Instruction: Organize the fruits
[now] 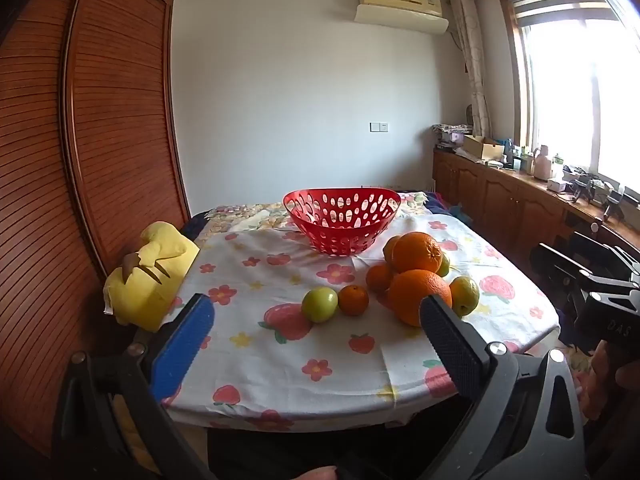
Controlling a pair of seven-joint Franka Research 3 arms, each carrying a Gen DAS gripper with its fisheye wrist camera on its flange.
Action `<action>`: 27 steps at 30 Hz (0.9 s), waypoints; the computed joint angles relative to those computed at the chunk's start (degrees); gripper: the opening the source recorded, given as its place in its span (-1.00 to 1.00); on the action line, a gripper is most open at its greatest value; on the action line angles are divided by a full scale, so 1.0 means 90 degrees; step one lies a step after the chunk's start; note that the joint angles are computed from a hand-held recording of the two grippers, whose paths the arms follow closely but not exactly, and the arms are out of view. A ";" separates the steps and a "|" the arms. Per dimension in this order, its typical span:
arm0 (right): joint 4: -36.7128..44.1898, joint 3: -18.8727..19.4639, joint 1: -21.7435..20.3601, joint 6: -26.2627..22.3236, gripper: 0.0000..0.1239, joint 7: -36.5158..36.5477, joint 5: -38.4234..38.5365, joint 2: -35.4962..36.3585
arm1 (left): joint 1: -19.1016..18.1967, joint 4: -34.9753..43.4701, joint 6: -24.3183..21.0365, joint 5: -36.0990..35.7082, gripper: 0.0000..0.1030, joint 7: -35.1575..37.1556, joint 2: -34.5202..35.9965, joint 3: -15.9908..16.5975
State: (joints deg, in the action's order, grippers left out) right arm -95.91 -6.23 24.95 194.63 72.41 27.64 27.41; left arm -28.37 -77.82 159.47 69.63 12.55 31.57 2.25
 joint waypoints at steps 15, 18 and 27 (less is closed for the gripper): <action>-0.0188 0.0181 -0.0160 0.0151 0.66 -0.0042 0.0017 -0.0144 | -0.0107 -0.0008 -0.0091 0.0112 1.00 -0.0097 -0.0023 0.0028; -0.0144 0.0194 -0.0165 0.0141 0.66 -0.0066 0.0030 -0.0102 | -0.0036 -0.0059 -0.0048 0.0084 1.00 -0.0031 -0.0091 -0.0028; -0.0105 0.0221 -0.0193 0.0173 0.66 -0.0120 0.0048 -0.0043 | -0.0008 -0.0048 -0.0015 0.0078 1.00 -0.0033 -0.0088 -0.0034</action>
